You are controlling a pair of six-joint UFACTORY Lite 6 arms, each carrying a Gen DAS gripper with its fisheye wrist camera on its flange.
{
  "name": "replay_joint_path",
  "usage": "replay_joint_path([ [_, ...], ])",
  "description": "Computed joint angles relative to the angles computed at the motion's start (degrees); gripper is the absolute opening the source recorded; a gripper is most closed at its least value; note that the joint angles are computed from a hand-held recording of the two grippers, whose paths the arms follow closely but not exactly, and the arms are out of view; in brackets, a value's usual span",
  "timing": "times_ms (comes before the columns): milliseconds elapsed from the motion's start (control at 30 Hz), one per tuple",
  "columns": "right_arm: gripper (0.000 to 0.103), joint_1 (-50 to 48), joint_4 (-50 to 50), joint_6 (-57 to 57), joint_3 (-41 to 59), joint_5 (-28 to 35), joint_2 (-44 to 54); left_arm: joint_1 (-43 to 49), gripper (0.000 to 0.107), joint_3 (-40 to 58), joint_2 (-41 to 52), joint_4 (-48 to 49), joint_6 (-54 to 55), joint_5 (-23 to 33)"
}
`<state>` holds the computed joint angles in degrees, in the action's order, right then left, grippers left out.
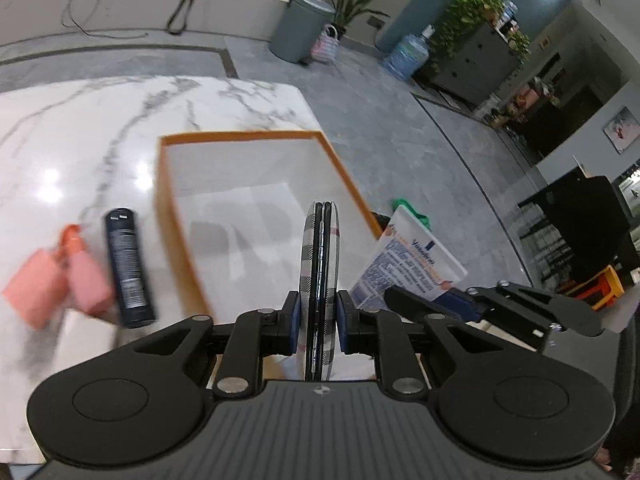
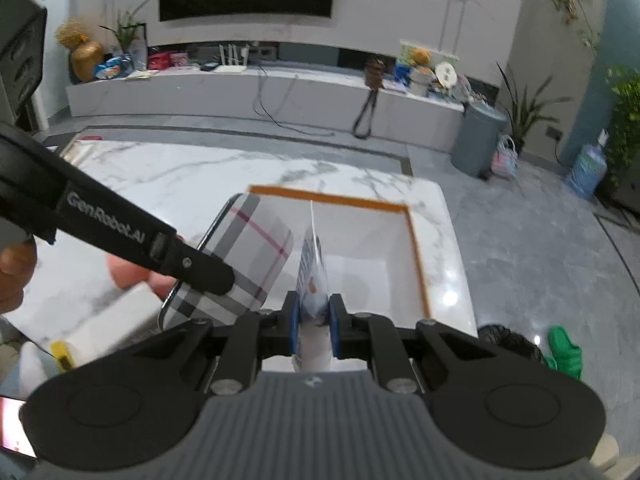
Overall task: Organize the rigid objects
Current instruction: 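Carry the plaid case with the left tool while the right tool carries the lotion tube over the orange box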
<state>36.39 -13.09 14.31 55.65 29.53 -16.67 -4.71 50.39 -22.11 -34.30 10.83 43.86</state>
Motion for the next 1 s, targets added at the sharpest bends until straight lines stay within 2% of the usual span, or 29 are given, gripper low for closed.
replay_joint_path([
  [233, 0.013, -12.97, 18.74, -24.59, -0.54, -2.11, 4.39, -5.75, 0.020, 1.23, 11.56, -5.89, 2.23, -6.61],
  [367, 0.013, -18.92, 30.30, -37.21, 0.23, -0.73, 8.25, -7.29, 0.020, 0.34, 17.47, -8.65, 2.16, -9.16],
  [467, 0.013, -20.88, 34.57, -41.92, -0.11, -0.95, 10.32, -6.72, 0.020, -0.34, 21.16, -12.17, 5.08, -10.69],
  [633, 0.014, -22.01, 42.23, -49.57, 1.11, -1.41, 15.11, -4.34, 0.020, -0.65, 21.81, -11.77, 5.09, -14.04],
  [733, 0.014, -20.88, 45.62, -51.17, 2.58, -3.37, 18.78, -4.67, 0.020, 0.81, 22.71, -2.90, -2.83, -15.44],
  [867, 0.013, -19.56, 51.45, -53.51, 4.71, -5.34, 23.80, -8.63, 0.020, 4.63, 25.33, 17.26, -20.24, -14.52],
  [1000, 0.013, -17.98, 55.53, -55.23, 6.31, -6.41, 27.45, -10.59, 0.020, 8.09, 27.98, 23.86, -24.33, -12.38],
])
